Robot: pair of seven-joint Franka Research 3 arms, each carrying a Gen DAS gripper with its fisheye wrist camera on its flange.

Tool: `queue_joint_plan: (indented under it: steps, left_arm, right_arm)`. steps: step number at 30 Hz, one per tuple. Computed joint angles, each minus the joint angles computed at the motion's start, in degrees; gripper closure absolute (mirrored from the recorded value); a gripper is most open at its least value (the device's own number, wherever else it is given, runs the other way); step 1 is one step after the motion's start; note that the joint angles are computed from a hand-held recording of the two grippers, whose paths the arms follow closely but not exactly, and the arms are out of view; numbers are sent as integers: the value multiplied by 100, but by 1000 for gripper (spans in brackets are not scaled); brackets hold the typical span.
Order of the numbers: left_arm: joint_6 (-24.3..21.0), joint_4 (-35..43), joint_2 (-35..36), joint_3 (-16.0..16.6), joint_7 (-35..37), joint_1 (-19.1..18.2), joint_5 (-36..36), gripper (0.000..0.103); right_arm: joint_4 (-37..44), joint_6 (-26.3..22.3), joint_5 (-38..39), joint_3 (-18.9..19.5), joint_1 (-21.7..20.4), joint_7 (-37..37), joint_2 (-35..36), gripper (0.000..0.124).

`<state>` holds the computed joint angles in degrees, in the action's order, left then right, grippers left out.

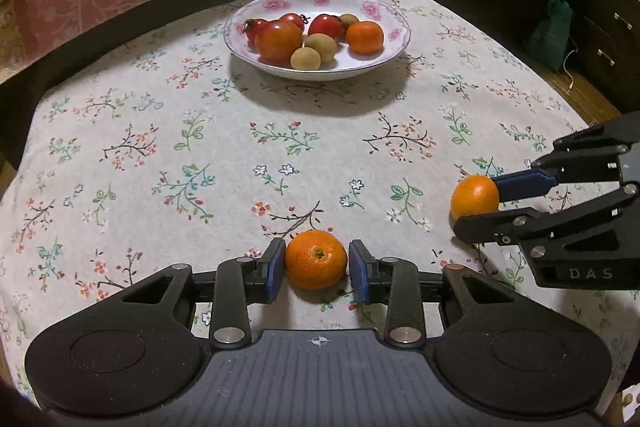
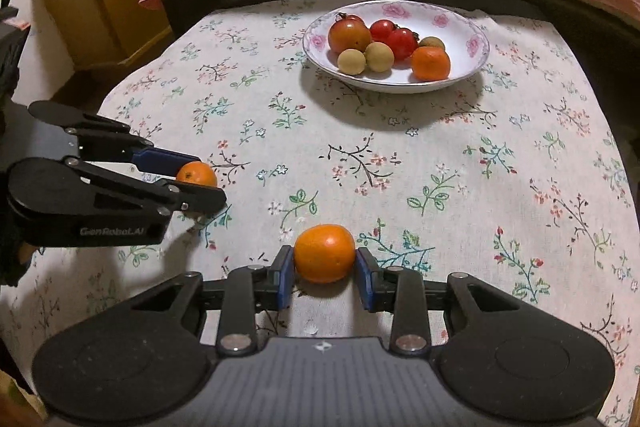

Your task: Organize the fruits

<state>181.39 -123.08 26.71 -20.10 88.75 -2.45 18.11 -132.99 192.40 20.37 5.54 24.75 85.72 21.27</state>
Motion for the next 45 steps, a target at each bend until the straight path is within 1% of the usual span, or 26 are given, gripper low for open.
queue_joint_plan:
  steps: [2, 3, 5, 6, 7, 8, 10, 11, 13, 14, 15, 18, 22, 25, 26, 27, 28, 29, 30, 31, 33, 35, 38, 42, 45]
  left_arm:
    - [47, -36, -47, 184, -53, -172, 56, 57]
    - [51, -47, -51, 169, -51, -154, 66, 57]
    - [48, -73, -78, 204, -86, -183, 77, 54]
    - [44, -82, -90, 224, -104, -201, 84, 52]
    - [45, -91, -104, 247, -119, -221, 94, 51]
    - [55, -101, -116, 286, -138, -257, 107, 51]
    - [68, -126, -145, 366, -190, -333, 129, 47]
    - [76, -131, -154, 412, -221, -374, 140, 47]
    - [66, -123, -145, 376, -228, -336, 150, 46]
    - [45, -107, -136, 365, -233, -329, 151, 46]
    - [22, -93, -129, 359, -241, -327, 149, 46]
    - [19, -71, -105, 321, -237, -304, 149, 46]
    - [15, -48, -76, 290, -230, -274, 141, 46]
    - [42, -47, -80, 344, -273, -328, 140, 46]
    - [48, -48, -80, 366, -281, -348, 151, 47]
    - [68, -54, -84, 407, -293, -388, 171, 49]
    - [81, -56, -87, 438, -306, -419, 186, 52]
    - [77, -57, -90, 441, -305, -425, 201, 53]
    - [73, -59, -96, 449, -317, -438, 208, 56]
    - [64, -62, -100, 447, -327, -441, 210, 58]
    - [34, -64, -103, 379, -302, -381, 213, 62]
    - [-6, -64, -111, 306, -279, -321, 194, 63]
    - [-8, -54, -109, 257, -259, -288, 161, 63]
    - [55, -39, -112, 203, -242, -245, 140, 63]
    - [68, -4, -97, 127, -247, -185, 106, 63]
  right_arm:
    - [23, -21, 33, -61, 73, -12, 12, 91]
    - [19, -10, 20, -36, 48, -20, 16, 91]
    - [1, 0, 73, -162, 201, -59, 2, 91]
    - [-1, -13, 82, -170, 211, -70, -3, 90]
    - [-11, -41, 98, -171, 221, -71, -20, 87]
    - [-27, -31, 125, -190, 257, -65, -35, 80]
    - [-19, -79, 178, -286, 379, -86, -49, 71]
    - [-14, -101, 193, -326, 432, -98, -53, 69]
    - [11, -172, 298, -656, 795, -138, -51, 69]
    - [16, -176, 333, -756, 906, -148, -50, 69]
    - [14, -144, 343, -730, 885, -142, -51, 69]
    - [24, -62, 356, -651, 805, -163, -48, 69]
    - [89, -147, 300, -475, 594, -197, 4, 70]
    - [88, -138, 284, -468, 575, -190, 20, 74]
    - [86, -108, 248, -333, 428, -172, 23, 75]
    - [92, -96, 239, -294, 385, -159, 30, 76]
    - [104, -103, 235, -310, 395, -160, 39, 78]
    - [123, -131, 260, -427, 516, -174, 49, 81]
    - [135, -149, 322, -658, 760, -193, 56, 85]
    - [147, -181, 362, -807, 914, -210, 58, 91]
    - [149, -204, 379, -873, 981, -221, 57, 91]
    - [142, -208, 403, -983, 1105, -236, 54, 91]
    - [131, -203, 410, -914, 1040, -225, 40, 91]
    - [128, -170, 438, -944, 1079, -226, 29, 91]
    - [132, -148, 442, -883, 1004, -232, 7, 91]
